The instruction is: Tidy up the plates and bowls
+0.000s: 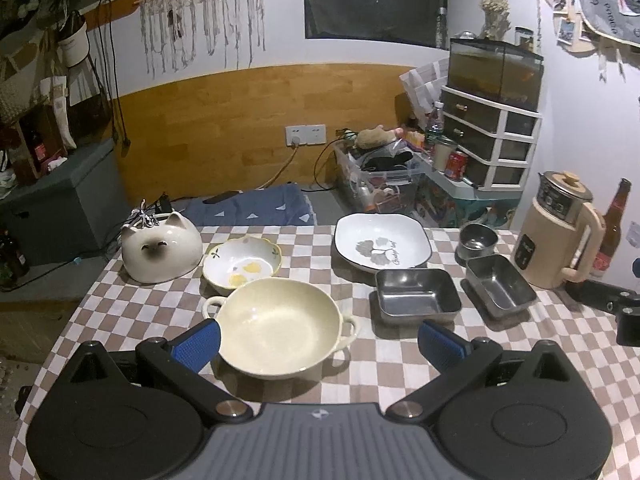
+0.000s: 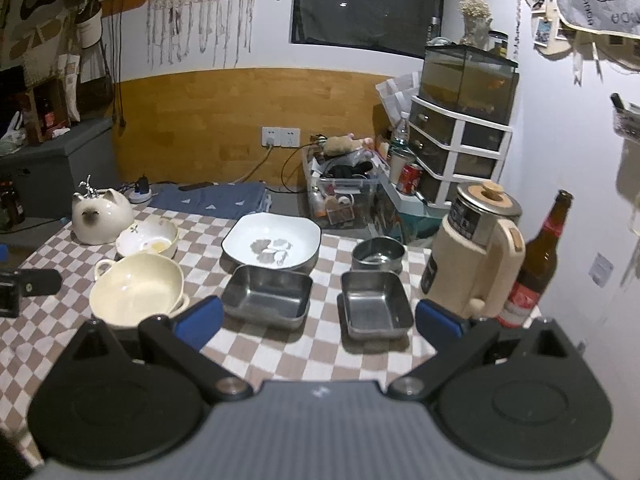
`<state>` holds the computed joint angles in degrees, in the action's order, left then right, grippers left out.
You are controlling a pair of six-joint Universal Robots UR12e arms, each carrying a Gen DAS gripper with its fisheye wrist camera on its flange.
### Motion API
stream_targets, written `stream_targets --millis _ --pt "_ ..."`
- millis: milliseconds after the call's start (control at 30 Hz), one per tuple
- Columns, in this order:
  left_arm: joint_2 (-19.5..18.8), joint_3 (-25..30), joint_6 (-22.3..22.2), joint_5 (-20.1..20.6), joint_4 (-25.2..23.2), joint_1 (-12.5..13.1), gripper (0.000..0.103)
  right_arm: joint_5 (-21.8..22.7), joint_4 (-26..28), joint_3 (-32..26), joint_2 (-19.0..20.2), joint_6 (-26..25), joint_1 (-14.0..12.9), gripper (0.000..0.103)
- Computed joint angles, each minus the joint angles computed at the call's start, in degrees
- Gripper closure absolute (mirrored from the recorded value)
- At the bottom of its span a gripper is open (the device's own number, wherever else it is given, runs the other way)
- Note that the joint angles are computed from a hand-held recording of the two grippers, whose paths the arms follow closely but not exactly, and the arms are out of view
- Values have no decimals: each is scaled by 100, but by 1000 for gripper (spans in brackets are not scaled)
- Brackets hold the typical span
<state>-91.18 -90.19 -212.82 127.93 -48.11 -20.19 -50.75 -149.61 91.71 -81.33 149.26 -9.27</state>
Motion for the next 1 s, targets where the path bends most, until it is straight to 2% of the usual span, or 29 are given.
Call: stream_targets --millis 233,500,633,700,833,933,1000 --pt "-267 274 309 -118 23 318 0 -69 -6 -392 367 241 184 0" --pt "-757 650 973 -556 454 795 0 -645 -14 -1076 966 772 562 0" --pt "-1029 893 1046 -958 396 1072 0 -960 77 -1527 1338 1071 748 0" --pt "-1162 983 1082 -1268 440 1222 0 -1037 266 -1777 1513 1190 826 0" --pt "-1435 1170 1155 -1569 439 1434 0 -1200 494 -2250 1888 1251 982 0" --pt "-1654 1310 1112 -1788 453 1589 0 -1284 880 -2670 2192 1346 1087 0" --pt "-1776 1365 1034 -2069 500 1718 0 -1445 1173 -2959 2392 1473 1157 0"
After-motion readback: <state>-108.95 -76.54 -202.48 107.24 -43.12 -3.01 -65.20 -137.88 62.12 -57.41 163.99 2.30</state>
